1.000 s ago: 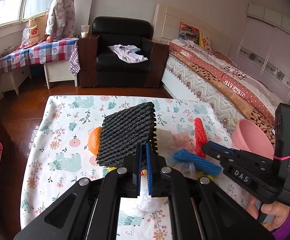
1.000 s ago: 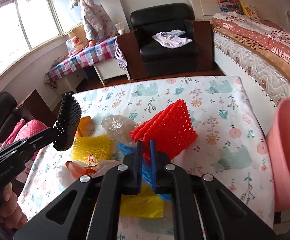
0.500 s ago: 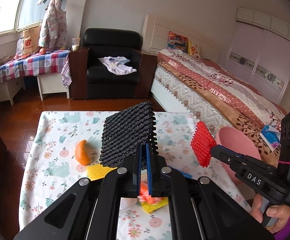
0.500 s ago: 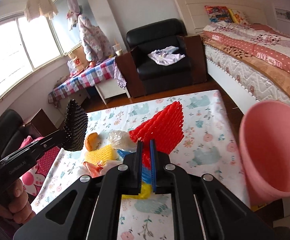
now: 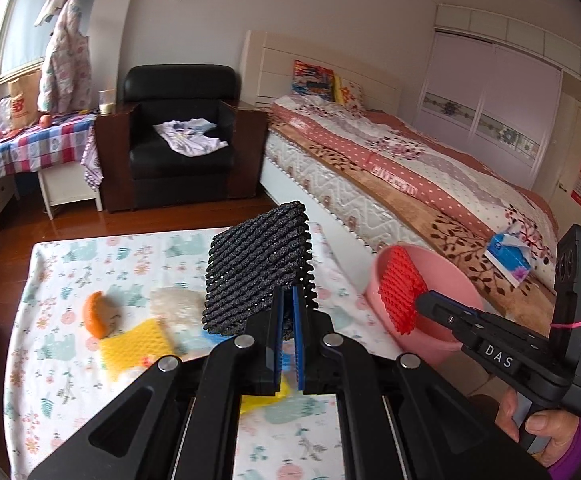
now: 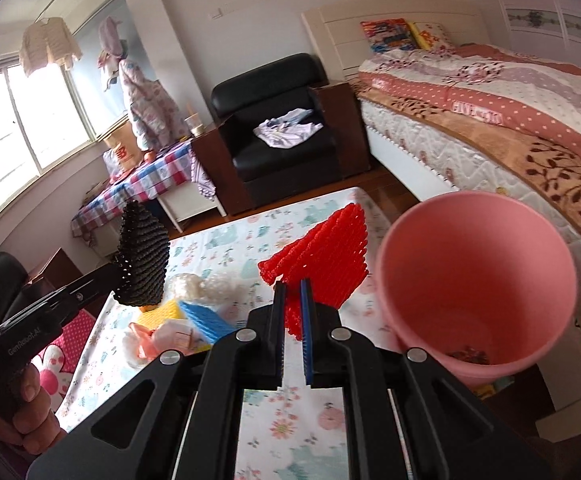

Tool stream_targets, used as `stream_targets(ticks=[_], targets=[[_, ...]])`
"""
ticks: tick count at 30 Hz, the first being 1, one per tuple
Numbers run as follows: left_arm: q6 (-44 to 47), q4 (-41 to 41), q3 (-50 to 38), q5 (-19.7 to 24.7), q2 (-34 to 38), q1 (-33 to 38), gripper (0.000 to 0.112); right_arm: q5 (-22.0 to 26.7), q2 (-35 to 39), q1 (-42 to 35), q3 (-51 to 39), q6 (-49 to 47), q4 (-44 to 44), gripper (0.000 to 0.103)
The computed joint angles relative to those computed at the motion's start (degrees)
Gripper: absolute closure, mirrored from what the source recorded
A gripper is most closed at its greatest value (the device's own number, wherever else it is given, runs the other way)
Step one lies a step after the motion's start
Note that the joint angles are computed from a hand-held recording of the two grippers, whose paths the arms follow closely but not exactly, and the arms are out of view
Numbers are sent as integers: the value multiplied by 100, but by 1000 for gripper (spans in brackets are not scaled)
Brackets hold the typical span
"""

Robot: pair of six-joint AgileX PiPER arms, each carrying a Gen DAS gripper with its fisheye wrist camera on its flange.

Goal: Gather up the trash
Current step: 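Carry scrubber and red mesh into the pink bucket and open both grippers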

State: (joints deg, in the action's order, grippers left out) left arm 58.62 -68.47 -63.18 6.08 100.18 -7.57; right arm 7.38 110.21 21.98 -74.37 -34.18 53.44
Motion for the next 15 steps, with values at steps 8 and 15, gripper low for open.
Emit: stream_targets(ticks=[8, 15], targets=[[-1650, 1573, -579, -57, 355, -703, 108, -60, -343, -516, 631, -2879, 2886, 96], [-3878, 3729, -1346, 78, 908, -1249, 108, 88, -358, -979, 830, -3515, 3538, 96]])
